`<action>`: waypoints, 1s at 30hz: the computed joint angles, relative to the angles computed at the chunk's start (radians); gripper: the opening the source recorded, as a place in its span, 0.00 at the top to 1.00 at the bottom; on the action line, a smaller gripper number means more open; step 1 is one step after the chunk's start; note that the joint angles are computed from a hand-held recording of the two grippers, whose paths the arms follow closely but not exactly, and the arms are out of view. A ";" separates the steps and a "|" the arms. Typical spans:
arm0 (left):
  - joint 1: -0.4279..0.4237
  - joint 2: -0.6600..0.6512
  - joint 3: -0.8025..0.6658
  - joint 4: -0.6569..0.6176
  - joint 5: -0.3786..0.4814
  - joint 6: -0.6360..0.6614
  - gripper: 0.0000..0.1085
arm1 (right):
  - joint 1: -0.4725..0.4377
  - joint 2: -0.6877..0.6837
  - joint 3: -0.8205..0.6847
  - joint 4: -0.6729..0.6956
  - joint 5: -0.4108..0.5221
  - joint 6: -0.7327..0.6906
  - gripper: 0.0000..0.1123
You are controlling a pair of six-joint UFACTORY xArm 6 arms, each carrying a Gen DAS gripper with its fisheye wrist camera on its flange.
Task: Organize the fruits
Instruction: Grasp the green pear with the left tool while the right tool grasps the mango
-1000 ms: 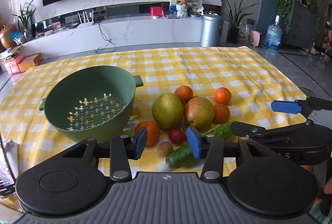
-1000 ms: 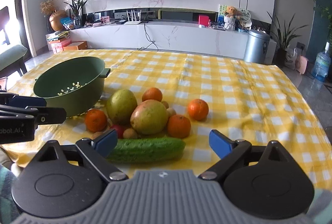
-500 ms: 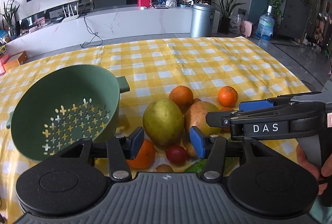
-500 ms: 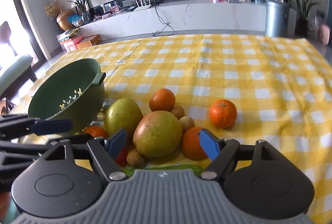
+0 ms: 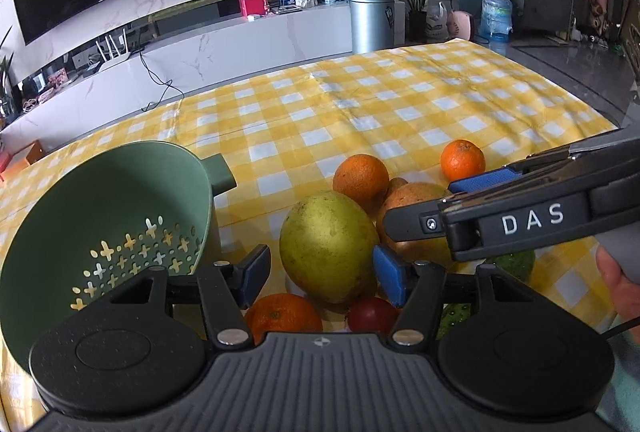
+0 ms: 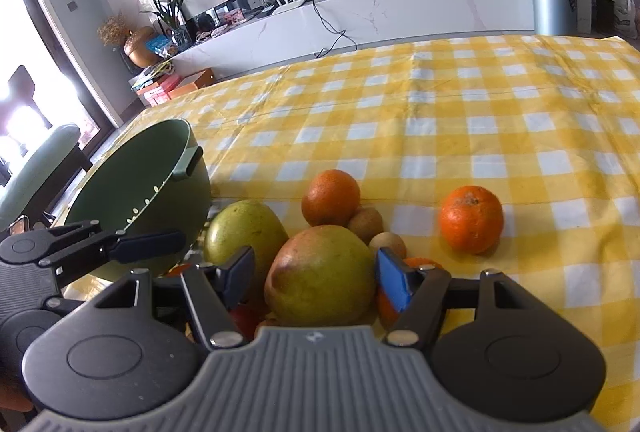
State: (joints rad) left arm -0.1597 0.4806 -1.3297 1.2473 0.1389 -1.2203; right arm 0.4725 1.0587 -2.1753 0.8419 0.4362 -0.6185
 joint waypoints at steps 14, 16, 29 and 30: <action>0.011 0.060 -0.079 0.202 -0.039 -0.076 0.30 | 0.004 -0.009 0.028 -0.027 -0.049 0.008 0.50; 0.009 0.064 -0.083 0.206 -0.035 -0.072 0.29 | 0.001 -0.011 0.032 -0.006 -0.054 0.006 0.52; 0.019 0.084 -0.104 0.210 -0.072 -0.082 0.37 | -0.013 -0.008 0.026 0.054 -0.042 0.021 0.54; 0.021 0.084 -0.102 0.198 -0.078 -0.072 0.39 | -0.014 -0.008 0.025 0.060 -0.040 0.021 0.54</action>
State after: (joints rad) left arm -0.1391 0.5645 -1.4318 1.4453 0.0604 -1.2925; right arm 0.4580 1.0511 -2.1504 0.9018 0.3967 -0.5979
